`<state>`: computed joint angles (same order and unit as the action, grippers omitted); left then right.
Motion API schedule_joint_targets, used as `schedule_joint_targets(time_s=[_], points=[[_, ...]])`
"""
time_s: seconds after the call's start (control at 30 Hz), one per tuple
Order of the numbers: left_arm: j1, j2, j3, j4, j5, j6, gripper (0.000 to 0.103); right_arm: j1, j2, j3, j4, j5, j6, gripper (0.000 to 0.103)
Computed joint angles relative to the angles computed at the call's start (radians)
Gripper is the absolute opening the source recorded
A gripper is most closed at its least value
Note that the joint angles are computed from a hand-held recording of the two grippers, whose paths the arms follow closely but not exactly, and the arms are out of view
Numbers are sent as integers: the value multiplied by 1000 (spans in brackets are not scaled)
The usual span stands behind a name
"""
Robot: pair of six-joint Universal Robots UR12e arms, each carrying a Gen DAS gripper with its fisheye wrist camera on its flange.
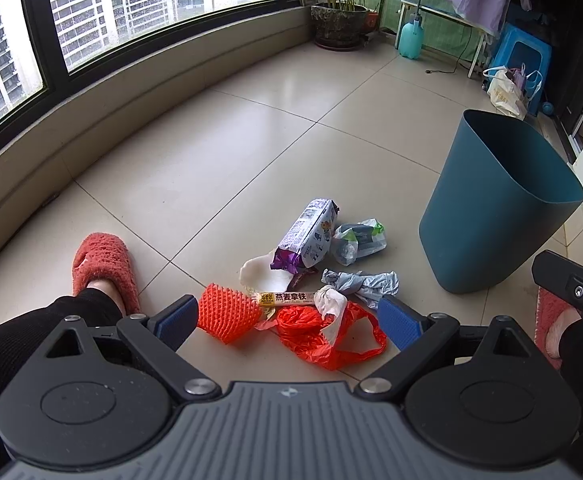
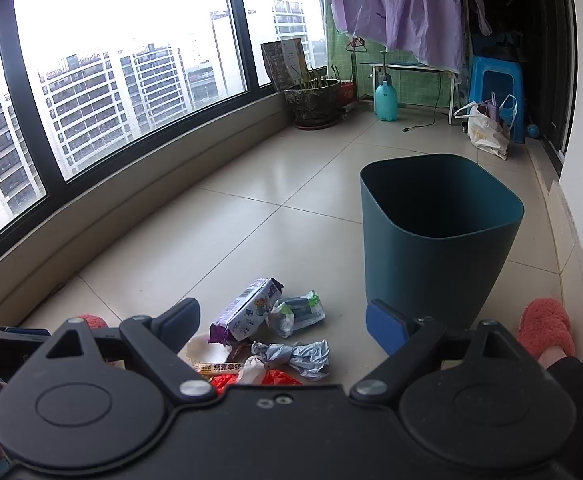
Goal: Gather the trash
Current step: 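Approach the trash pile with the left tool while the right tool moves toward the teal wastebasket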
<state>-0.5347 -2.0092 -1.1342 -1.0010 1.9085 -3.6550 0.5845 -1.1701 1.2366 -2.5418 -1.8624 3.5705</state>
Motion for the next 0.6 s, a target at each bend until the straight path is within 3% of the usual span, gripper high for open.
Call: schedule_joint_targets(time_s=[0.6], points=[[6,37,-43,101,-54,16,97,15,-16,-41,80,-41,22,90]])
